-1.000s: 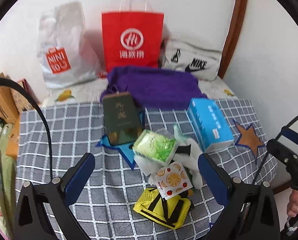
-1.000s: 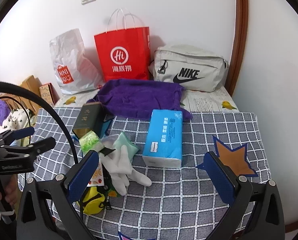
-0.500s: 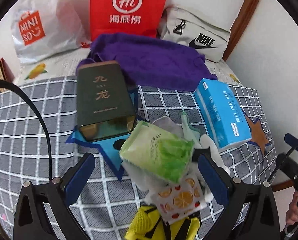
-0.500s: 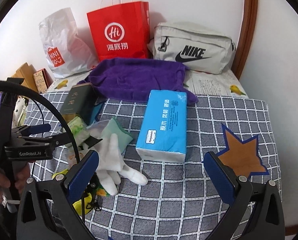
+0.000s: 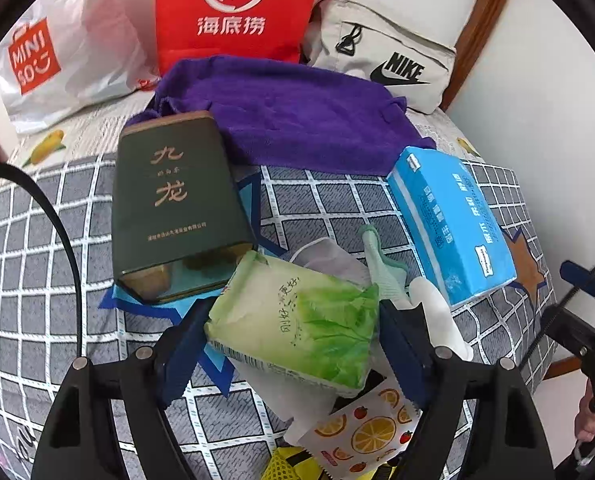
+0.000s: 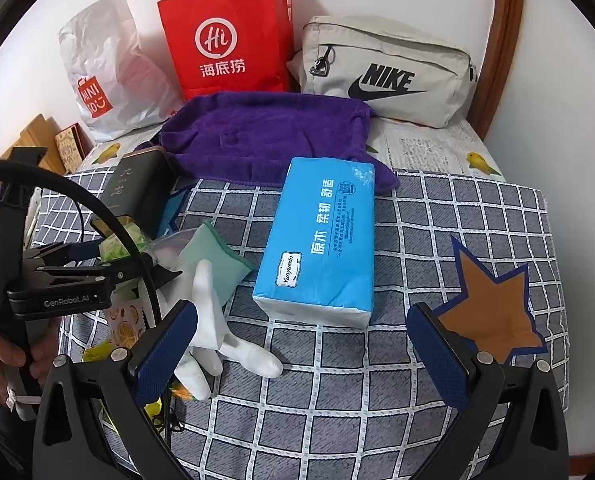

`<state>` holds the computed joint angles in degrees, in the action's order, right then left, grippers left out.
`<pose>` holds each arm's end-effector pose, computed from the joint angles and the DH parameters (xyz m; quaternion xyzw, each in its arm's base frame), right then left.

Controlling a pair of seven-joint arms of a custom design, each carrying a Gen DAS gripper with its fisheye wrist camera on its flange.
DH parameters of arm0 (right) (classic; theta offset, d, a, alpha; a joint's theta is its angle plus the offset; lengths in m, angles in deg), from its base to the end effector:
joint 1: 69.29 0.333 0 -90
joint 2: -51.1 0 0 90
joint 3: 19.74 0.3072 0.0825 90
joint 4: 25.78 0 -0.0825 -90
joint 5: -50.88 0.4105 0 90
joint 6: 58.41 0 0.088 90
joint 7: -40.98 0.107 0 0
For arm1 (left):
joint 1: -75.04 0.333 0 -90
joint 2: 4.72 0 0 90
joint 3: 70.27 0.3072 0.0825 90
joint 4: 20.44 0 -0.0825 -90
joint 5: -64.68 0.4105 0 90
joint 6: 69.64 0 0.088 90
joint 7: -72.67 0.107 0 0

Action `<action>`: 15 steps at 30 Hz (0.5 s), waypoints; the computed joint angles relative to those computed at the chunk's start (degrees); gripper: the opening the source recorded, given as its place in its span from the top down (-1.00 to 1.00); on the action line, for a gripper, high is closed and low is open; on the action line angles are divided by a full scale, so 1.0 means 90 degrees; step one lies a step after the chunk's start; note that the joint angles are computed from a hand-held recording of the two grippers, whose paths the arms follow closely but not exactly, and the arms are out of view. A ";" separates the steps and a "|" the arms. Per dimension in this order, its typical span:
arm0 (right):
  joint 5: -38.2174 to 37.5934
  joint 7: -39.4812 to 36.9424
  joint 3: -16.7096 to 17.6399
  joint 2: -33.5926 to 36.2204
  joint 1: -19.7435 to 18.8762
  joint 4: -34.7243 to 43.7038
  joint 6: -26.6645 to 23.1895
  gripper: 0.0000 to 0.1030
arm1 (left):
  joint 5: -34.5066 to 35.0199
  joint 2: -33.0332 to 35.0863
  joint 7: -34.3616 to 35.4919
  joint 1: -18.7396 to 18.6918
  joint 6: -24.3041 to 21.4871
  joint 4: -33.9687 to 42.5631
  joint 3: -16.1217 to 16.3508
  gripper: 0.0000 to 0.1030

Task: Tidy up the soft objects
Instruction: 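Grasp the green lettuce-print tissue pack with the left tool, then grasp the white gloves with the right tool while the left tool lifts the green pack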

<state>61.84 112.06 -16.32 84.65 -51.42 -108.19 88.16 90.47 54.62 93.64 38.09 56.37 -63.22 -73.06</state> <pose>0.7254 0.2694 0.3909 -0.8390 0.4688 -0.1194 0.2492 0.6760 -0.5148 0.3541 -0.7892 0.5494 -0.2293 0.1508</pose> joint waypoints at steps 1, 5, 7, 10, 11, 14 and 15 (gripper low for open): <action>0.0026 -0.0039 0.0025 0.0012 -0.0019 0.0013 -0.0012 -1.00 | 0.0026 -0.0028 0.0034 -0.0012 0.0001 -0.0026 0.0011 -0.54; 0.0165 -0.0228 0.0133 0.0022 -0.0089 0.0013 -0.0038 -1.00 | 0.0226 -0.0554 -0.0152 -0.0026 0.0310 -0.0765 0.0054 -0.54; 0.0326 -0.0420 0.0237 -0.0003 -0.0164 -0.0020 -0.0090 -1.00 | 0.0372 -0.0787 -0.0260 -0.0060 0.0301 -0.1036 0.0077 -0.54; 0.0613 -0.0787 0.0401 0.0011 -0.0268 -0.0002 -0.0315 -1.00 | 0.0593 -0.1202 -0.0543 -0.0052 0.0441 -0.1592 0.0073 -0.54; 0.0684 -0.0916 0.0442 0.0037 -0.0281 0.0017 -0.0404 -1.00 | 0.0639 -0.1307 -0.0615 -0.0031 0.0467 -0.1734 0.0048 -0.54; 0.0882 -0.1214 0.0524 0.0176 -0.0288 0.0150 -0.0689 -1.00 | 0.0788 -0.1543 -0.0848 0.0010 0.0476 -0.2039 0.0007 -0.54; 0.0930 -0.1262 0.0529 0.0234 -0.0279 0.0226 -0.0813 -1.00 | 0.0852 -0.1655 -0.0934 0.0027 0.0553 -0.2208 -0.0005 -0.54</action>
<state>70.21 100.70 -11.55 86.75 -53.93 -106.16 80.84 98.13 39.73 85.24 38.33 61.35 -83.09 -73.10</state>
